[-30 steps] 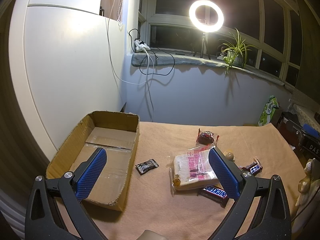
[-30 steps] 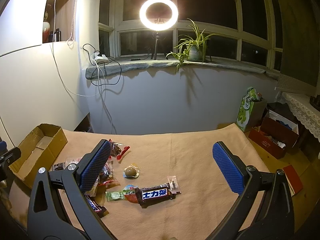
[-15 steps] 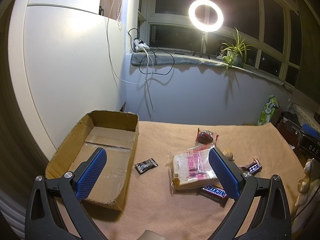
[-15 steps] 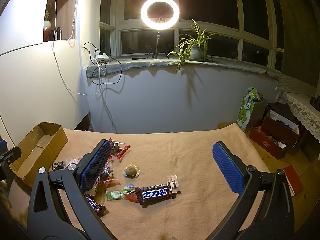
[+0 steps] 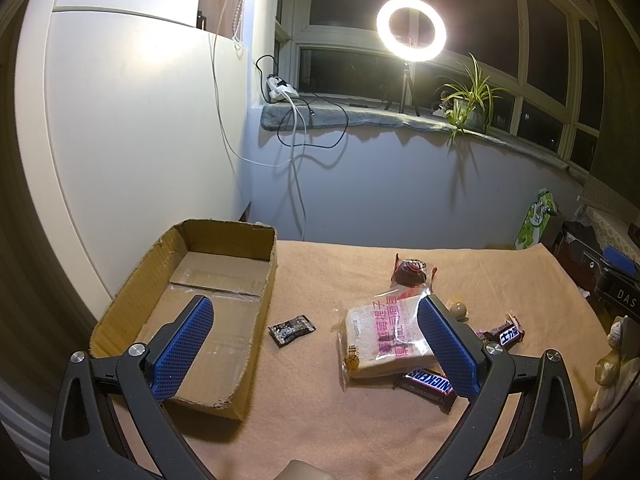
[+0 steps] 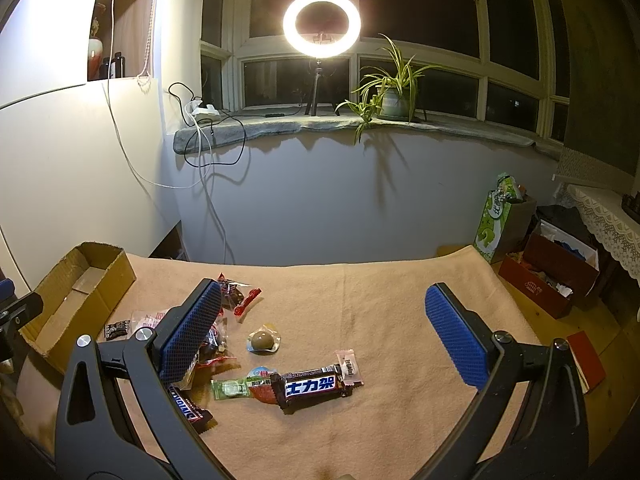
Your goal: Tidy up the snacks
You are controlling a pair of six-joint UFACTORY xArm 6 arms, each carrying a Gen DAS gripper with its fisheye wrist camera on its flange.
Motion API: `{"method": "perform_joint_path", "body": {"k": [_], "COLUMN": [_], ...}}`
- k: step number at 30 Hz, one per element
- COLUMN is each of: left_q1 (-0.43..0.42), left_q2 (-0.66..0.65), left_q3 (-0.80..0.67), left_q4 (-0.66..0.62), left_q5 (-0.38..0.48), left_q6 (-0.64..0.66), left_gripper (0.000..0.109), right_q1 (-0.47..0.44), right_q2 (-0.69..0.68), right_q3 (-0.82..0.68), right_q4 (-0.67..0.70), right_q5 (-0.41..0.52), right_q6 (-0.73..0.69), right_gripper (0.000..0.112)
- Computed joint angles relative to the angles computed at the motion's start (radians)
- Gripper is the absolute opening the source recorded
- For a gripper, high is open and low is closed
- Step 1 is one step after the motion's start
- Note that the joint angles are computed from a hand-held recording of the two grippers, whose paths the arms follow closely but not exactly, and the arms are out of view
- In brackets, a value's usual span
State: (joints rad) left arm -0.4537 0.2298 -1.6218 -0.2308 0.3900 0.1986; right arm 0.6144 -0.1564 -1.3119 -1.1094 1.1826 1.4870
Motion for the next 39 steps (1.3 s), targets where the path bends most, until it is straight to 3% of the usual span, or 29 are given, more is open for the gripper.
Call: {"method": "perform_joint_path", "body": {"k": [27,32,39], "left_q1": [-0.002,0.006,0.014], "left_q2": [0.018,0.04,0.07], "left_q3": [-0.012,-0.039,-0.08], "left_q4": [-0.01,-0.06,-0.134], "left_q5": [0.03,0.084,0.179], "left_q6": [-0.001,0.027,0.054], "left_gripper": [0.102,0.102,0.1], "right_q1": [-0.001,-0.039,-0.116], "right_q2": [0.003,-0.003,-0.035], "right_q3": [0.012,0.03,0.099], "right_q4": [0.017,0.068,0.212], "right_q5": [-0.01,-0.085,-0.294], "right_q6": [-0.003,-0.047,-0.142], "right_gripper": [0.103,0.103,0.103]}}
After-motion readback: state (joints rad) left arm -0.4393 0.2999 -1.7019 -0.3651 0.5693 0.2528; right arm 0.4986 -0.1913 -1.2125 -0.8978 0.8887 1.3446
